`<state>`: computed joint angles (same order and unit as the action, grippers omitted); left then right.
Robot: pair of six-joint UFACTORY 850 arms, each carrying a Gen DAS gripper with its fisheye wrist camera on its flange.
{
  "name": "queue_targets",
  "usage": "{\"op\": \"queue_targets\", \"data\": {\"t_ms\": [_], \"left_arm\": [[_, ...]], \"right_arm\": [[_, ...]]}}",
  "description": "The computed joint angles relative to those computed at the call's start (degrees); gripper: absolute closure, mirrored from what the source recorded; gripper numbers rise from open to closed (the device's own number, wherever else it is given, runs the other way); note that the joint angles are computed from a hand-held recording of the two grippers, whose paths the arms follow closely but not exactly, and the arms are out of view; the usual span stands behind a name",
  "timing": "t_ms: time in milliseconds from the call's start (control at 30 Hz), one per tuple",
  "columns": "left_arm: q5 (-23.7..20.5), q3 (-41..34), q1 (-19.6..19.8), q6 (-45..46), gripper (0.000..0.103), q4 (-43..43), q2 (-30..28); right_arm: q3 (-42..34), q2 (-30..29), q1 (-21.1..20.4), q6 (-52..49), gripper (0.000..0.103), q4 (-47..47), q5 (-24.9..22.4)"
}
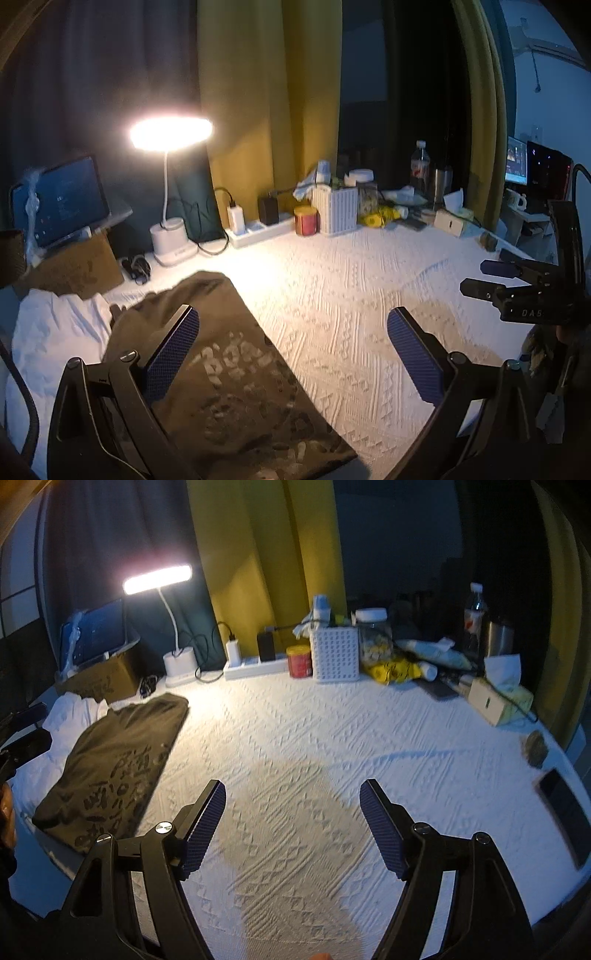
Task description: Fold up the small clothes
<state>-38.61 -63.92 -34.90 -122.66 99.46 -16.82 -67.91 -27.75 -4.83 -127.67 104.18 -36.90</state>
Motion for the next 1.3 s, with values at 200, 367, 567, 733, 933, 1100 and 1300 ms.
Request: {"op": "queue_targets", "data": {"t_ms": [200, 367, 567, 733, 933, 1100, 1300], "left_arm": [[-2.3, 0.2, -0.7, -1.2, 0.002, 2.4, 1.4], [-5.7, 0.6, -1.4, -2.1, 0.002, 4.3, 2.4], [-9.6, 1.8, -1.6, -3.2, 0.002, 6.0, 4.2], [-12.4, 3.3, -1.5, -4.9, 0.002, 7.8, 5.9], [-15.0, 5.1, -1.9, -6.8, 0.002, 9.8, 7.7], [-16.1, 7.9, -1.9, -11.8, 0.002, 13.5, 10.2], [-18.7, 9.5, -2.2, -13.2, 0.002, 14.1, 11.9]], "right_arm": [[0.4, 2.2, -0.3, -2.2, 0.025, 2.5, -1.0], [1.2, 4.3, -0.7, -4.3, 0.025, 4.8, -2.3], [2.4, 6.9, -1.0, -7.4, 0.025, 7.6, -4.1], [4.0, 9.1, -1.0, -10.2, 0.025, 11.0, -6.1], [5.7, 11.7, -1.4, -11.5, 0.025, 13.4, -9.3], [7.3, 14.2, -1.2, -12.9, 0.025, 15.2, -11.4], [9.4, 17.5, -0.4, -15.3, 0.025, 17.1, -12.2]]}}
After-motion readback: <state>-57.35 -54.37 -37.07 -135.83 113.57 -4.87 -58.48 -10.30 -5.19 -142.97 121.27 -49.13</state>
